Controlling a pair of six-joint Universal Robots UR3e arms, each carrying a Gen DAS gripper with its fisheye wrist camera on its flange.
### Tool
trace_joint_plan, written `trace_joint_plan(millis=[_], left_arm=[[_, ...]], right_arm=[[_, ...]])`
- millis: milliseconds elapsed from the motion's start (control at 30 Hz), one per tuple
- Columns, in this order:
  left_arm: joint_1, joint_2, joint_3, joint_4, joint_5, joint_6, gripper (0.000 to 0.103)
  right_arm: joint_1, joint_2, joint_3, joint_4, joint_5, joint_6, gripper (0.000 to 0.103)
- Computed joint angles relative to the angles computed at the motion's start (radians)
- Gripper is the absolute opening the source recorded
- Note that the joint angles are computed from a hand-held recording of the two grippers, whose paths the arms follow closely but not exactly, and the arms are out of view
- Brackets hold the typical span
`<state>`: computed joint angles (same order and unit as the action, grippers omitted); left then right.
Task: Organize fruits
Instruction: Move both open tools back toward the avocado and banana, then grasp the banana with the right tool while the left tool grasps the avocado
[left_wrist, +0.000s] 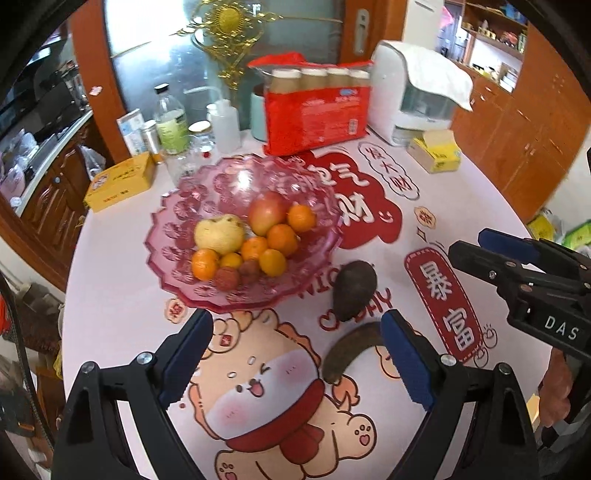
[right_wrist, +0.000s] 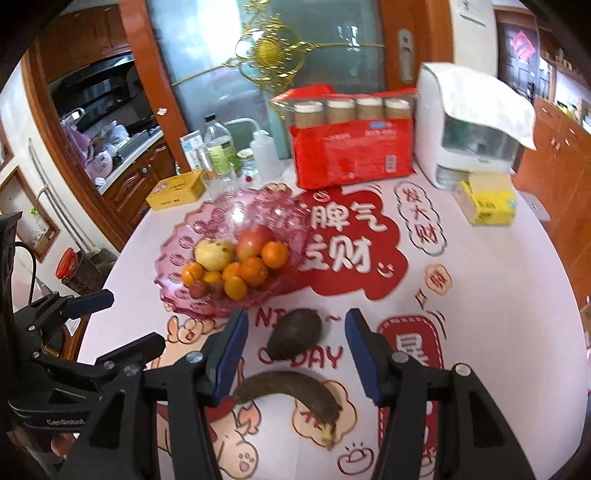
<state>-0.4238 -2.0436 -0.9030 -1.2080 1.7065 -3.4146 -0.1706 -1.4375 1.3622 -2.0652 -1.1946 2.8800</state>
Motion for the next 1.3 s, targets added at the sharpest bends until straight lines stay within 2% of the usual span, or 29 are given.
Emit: trace_joint_plan(millis=[300,667,967,1300], left_arm=[[-0.015,-0.051,-0.011,0.022,-0.038,0.017,0.091],[0.007,-0.044,-0.136,0.085,-0.063,0.007,0.091],[0.033,-0.057,-0.167,0.095,-0.073,-0.008,0.091],[0.036,-0.1,-0.131,0.078,-0.077,-0.018,0.091]], right_arm=[[-0.03,-0.018,0.135,-0.016,-0.017,-0.089,0.055],[0.017,0.058,0.289,-0.149,-0.064,-0.264,0.055],[0.054,0.142,0.3,-0.202,-0.09,-0.432,0.055],[0.084,0.229,0.273,-0.237,-0.108,-0.508,0.055]])
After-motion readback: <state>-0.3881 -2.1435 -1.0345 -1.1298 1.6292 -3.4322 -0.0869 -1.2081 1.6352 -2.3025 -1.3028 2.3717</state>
